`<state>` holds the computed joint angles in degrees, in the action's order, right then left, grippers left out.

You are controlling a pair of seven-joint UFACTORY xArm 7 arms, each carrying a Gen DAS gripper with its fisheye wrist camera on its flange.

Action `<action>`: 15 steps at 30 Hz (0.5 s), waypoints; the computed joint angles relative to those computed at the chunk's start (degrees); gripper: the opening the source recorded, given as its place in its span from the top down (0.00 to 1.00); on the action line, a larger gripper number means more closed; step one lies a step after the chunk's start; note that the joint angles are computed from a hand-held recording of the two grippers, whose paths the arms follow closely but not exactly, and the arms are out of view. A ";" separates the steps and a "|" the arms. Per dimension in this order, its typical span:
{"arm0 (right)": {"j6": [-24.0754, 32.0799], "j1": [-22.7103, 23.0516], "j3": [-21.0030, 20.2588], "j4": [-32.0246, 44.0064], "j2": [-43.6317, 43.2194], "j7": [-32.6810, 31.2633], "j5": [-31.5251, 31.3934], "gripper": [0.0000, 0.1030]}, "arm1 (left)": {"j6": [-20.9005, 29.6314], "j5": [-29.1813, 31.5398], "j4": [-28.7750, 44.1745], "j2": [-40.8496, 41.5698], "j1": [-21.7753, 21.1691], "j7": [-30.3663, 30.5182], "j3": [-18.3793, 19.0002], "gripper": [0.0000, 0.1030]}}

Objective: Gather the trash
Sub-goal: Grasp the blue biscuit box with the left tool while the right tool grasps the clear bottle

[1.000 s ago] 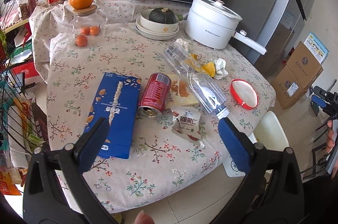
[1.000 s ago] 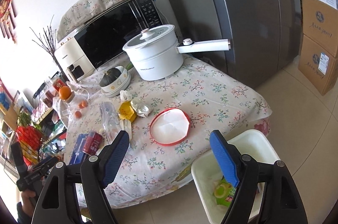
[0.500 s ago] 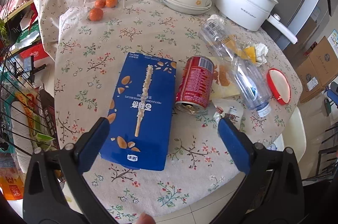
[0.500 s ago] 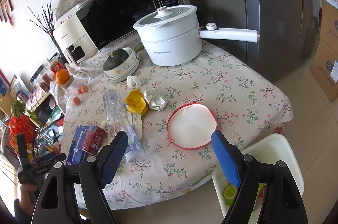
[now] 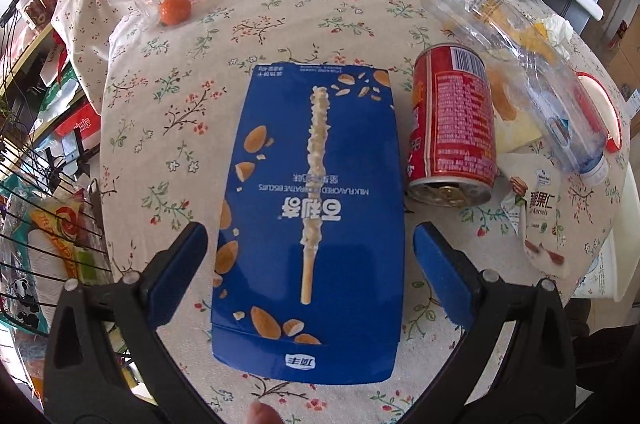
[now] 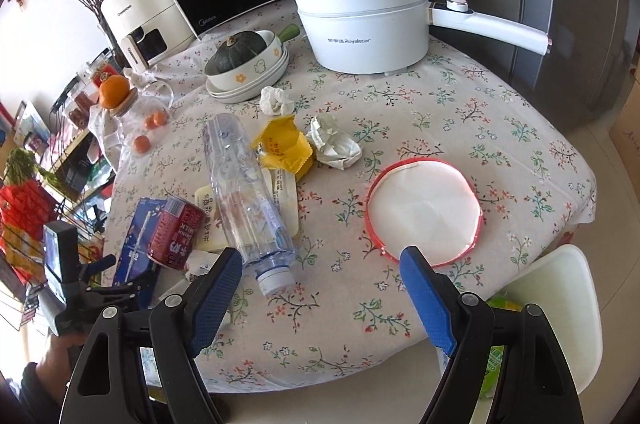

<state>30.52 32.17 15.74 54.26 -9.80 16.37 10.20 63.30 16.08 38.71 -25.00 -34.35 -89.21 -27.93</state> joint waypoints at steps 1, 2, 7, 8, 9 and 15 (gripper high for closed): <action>-0.05 0.07 0.32 0.25 0.42 0.20 -0.58 0.20 | -0.47 -0.11 -0.30 -0.03 0.05 0.38 0.40 0.01; 0.00 0.09 0.57 0.56 0.86 0.37 -1.27 0.20 | -0.64 -0.18 -0.48 0.19 0.15 0.81 0.65 0.01; 0.02 0.31 1.54 1.79 3.01 2.18 -4.99 0.20 | -3.46 -2.89 -3.46 -0.74 0.04 1.21 2.45 0.00; -0.05 0.43 1.55 2.11 3.55 2.22 -5.27 0.20 | -4.76 -3.99 -4.62 -1.92 -0.01 0.98 2.97 0.00; -0.15 0.58 1.64 2.38 4.11 2.39 -5.64 0.20 | -5.55 -4.85 -5.48 -2.76 0.09 0.64 3.17 0.00; -1.21 1.74 2.42 5.04 8.60 4.75 -10.63 0.20 | -6.23 -5.65 -6.28 -4.51 0.73 -0.94 1.73 0.06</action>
<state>29.31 33.91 18.16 59.31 -1.20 21.13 -0.43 57.07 10.43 32.43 -29.51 -33.62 -90.15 -26.20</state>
